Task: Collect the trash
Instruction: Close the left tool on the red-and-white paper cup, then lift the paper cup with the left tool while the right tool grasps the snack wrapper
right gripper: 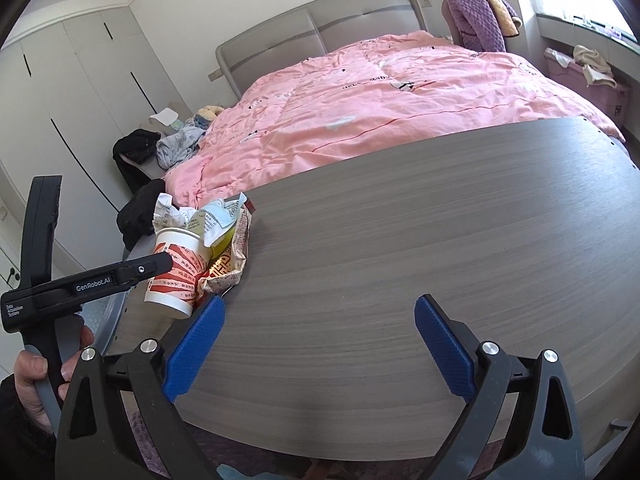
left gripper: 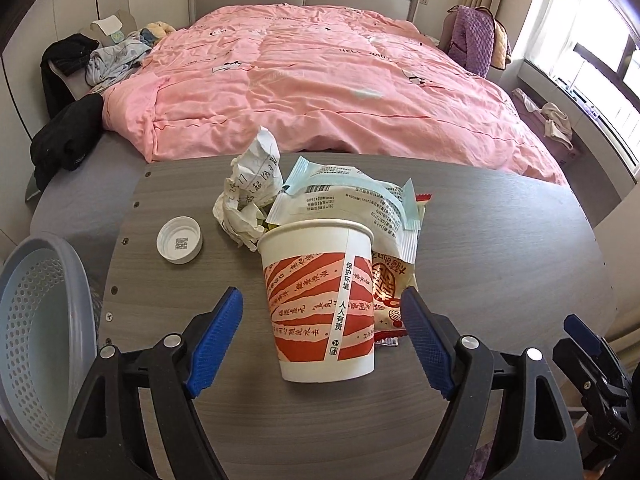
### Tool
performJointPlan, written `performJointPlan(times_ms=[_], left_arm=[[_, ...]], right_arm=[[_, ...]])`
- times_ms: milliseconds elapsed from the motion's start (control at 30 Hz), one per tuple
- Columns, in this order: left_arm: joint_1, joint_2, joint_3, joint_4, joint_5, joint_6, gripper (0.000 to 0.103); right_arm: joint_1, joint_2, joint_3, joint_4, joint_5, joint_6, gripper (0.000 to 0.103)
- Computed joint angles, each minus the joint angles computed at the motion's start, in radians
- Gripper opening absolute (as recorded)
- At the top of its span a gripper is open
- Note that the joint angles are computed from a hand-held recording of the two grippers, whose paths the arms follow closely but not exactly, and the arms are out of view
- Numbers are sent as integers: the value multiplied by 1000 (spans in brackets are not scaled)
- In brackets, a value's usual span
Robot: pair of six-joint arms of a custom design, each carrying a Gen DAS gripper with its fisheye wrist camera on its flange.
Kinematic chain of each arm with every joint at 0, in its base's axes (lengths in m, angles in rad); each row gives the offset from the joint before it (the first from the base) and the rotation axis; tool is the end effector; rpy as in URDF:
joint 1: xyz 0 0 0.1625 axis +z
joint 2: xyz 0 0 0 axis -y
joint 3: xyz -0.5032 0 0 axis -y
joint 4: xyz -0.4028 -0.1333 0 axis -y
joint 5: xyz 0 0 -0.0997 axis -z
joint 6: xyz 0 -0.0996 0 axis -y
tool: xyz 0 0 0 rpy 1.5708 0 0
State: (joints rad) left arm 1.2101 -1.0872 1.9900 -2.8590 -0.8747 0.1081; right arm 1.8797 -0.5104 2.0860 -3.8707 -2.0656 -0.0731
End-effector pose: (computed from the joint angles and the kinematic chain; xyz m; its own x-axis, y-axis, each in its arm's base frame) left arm -0.0289 -0.6353 0.2584 -0.7631 0.1385 -0.6313 0.4118 0.8571 -0.3096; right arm 0.2552 -0.5168 0.0059 -0.9149 -0.0200 0.4031 -0.2953 0.7140 -0.6349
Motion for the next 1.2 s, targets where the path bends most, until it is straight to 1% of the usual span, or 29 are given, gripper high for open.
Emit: performJointPlan(times_ms=[200,367,433,500,533,700,833,967,1067,1200], left_arm=[[4,28,-19,21,22,-14,77],[17,44,-35,21,21,-11,77],[23,45,-40,28,9,-13,77],[29,44,-42,34,-3,-14,68],[32,43,-45,45,-12,-17,62],[40,30,-28,21,-35,-16,62],[39,7,4,-9,-45,-3,61],[36,-26,48,-58,-36,17,61],[33,-54,84,-107,-18,40,61],[30,-94,124,-179,9,70,62]], right_arm=[[-13,-1,15,-16,17,7,94],[-13,0,13,-6,31,8,94],[-11,2,13,-5,34,5,94],[-9,3,12,-2,35,5,94],[-8,2,11,0,36,6,94],[0,6,0,22,34,7,94],[11,10,-23,55,30,4,94],[31,28,-65,103,20,4,94],[45,47,-111,150,21,6,94],[70,83,-193,235,-16,4,94]])
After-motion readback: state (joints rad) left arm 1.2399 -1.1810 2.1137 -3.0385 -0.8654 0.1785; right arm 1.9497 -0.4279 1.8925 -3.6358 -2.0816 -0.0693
